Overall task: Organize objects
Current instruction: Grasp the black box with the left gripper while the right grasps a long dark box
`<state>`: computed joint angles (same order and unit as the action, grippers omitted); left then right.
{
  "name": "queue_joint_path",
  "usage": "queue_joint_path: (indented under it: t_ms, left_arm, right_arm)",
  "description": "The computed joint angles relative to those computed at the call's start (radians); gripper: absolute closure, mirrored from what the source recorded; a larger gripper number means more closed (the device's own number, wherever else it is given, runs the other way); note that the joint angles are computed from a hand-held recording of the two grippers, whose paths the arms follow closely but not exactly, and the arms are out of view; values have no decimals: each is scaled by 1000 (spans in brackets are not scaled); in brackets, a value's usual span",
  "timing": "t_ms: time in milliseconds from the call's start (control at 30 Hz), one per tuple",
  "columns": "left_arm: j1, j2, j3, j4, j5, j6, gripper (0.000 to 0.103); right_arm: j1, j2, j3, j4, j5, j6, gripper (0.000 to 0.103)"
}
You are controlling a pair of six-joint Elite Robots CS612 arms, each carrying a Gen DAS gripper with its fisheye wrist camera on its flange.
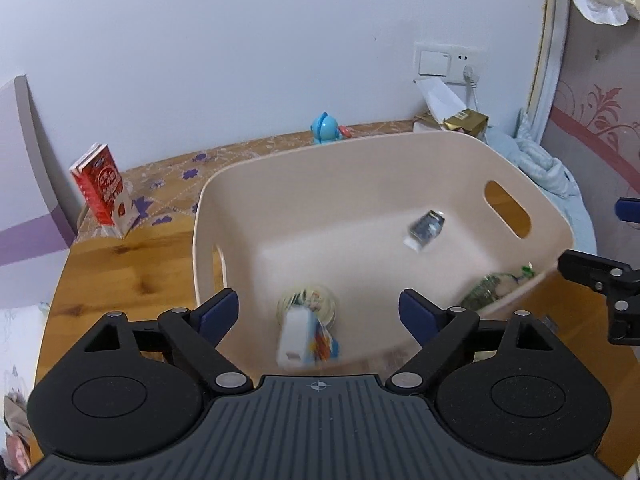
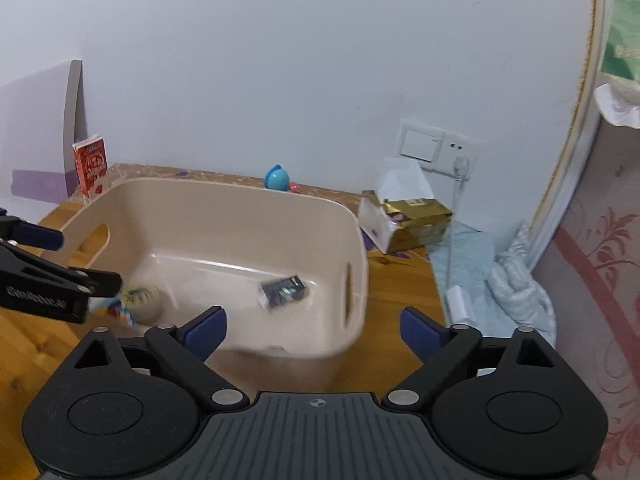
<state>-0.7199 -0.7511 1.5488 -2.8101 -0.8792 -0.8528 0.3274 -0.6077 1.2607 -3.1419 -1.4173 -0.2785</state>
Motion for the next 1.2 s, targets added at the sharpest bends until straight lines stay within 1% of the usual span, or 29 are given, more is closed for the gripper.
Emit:
queue_joint_path:
  t_ms: [33,100,300,467,600,767,867,967,1100,1200]
  left_arm:
    - [-6,-3,9,-4,7,-12,14]
    - [-21,-9,30,-21,48,-42,11]
    - [-45,-29,87,-85,15,-84,11]
    - [-63,-26,107,-96,-11,-100,11]
    - [-70,-12,105,-86,-50,-92,11]
    - [-70,14,84,-59,-112,-81,11]
    - [-69,28,72,-46,-146,-81,11]
    - [-64,40,65,-51,-177,-82,11]
    - [-61,48,56,-24,-180,-93,11]
    - [-61,52,53,7,-171,-113,11]
  right_arm:
    - [-2,-8,17,-8,-8,-8,6]
    - [-6,-20,42,-14,-21,-21,4]
    - [-16,-35,91,-2,-72,-67,4]
    - [-25,-35,110,7,-83,-65,2]
    - [-22,-10,92,7,-113,-67,2]
    - [-20,24,52,30,-103,-33,2]
    - [-16,52,17,27,-115,-16,2]
    - [-10,81,-24,32,-135,-23,0]
    - [-2,109,-73,86,-172,-53,0]
    - [-12,101,-66,106,-142,-32,0]
